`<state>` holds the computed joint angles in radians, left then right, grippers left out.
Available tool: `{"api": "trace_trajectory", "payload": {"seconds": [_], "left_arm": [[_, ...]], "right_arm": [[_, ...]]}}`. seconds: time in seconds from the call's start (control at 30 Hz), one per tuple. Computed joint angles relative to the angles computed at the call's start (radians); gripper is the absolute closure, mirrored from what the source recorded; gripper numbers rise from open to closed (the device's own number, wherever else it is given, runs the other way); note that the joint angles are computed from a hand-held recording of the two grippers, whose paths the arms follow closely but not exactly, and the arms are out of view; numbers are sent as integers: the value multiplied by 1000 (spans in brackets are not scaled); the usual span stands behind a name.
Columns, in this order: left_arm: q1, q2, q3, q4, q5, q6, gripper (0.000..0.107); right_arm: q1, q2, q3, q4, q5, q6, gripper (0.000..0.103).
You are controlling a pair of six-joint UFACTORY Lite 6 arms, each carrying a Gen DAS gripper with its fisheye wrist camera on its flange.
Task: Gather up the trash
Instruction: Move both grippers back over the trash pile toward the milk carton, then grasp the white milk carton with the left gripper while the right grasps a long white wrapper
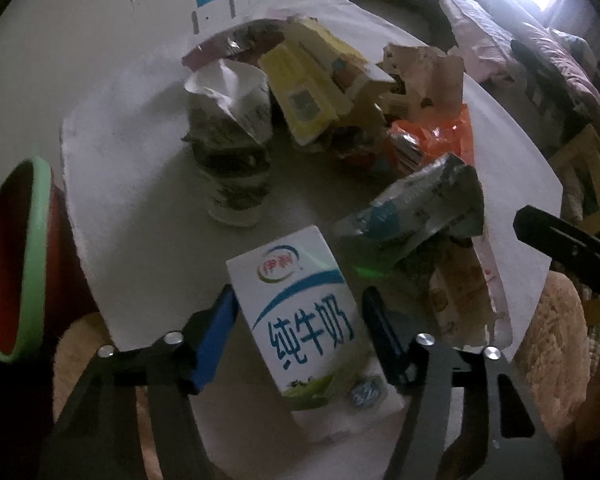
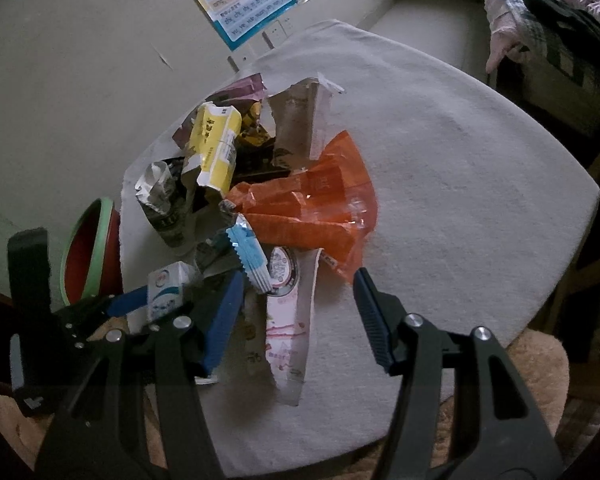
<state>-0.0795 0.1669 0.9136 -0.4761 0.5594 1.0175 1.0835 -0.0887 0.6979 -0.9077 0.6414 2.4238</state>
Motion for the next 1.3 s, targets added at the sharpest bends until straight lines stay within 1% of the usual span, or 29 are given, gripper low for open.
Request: {"api": "trace_trajectory", "payload": {"seconds": [0.1,0.17,0.27,0.33,0.4,0.53,0.67,0.77,0.9,1.07,1.1,1.13,1.17,1.2,1.23,1.3], "left_arm": [[22,19,33,-10,-9,28,50],[26,30,55,-2,4,29,50],[44,-15,25,-3,7,58,47],[67,-50,-3,-30,15,110,47],[49,-60,-17,-27,5,92,47],[74,-48,-1,-17,32,67,47],[141,-57,29,-74,82,115,35],[165,-53,44,-80,98,115,32],[139,-35,11,-26,67,47,32],[67,-1,-37,42,6,-25,31],[59,9,-41,52,1,-31,31],[60,19,-43,52,3,-31,33],[67,26,-39,40,12,-20,43],[67,27,-37,38,14,-23,44],[72,26,-34,33,13,-24,46],[94,20,-22,0,21,1,49]], "right_arm": [[-16,7,-1,2,-32,-9,47],[-28,12,-1,3,-67,-15,47],[-30,28,9,21,-89,-40,47],[-22,44,11,26,-100,-37,47],[-20,63,3,23,-132,-17,47],[-27,93,-1,36,-185,-18,47],[-29,94,-7,34,-194,-13,47],[-38,104,-8,46,-213,-29,47],[-42,130,6,68,-230,-62,47],[-47,142,9,69,-248,-76,48],[-50,154,17,64,-256,-76,50],[-61,170,27,59,-270,-82,58],[-65,177,28,54,-285,-83,67],[-66,179,26,45,-292,-77,71],[-65,183,27,37,-294,-68,72],[-53,177,35,9,-265,-35,74]]}}
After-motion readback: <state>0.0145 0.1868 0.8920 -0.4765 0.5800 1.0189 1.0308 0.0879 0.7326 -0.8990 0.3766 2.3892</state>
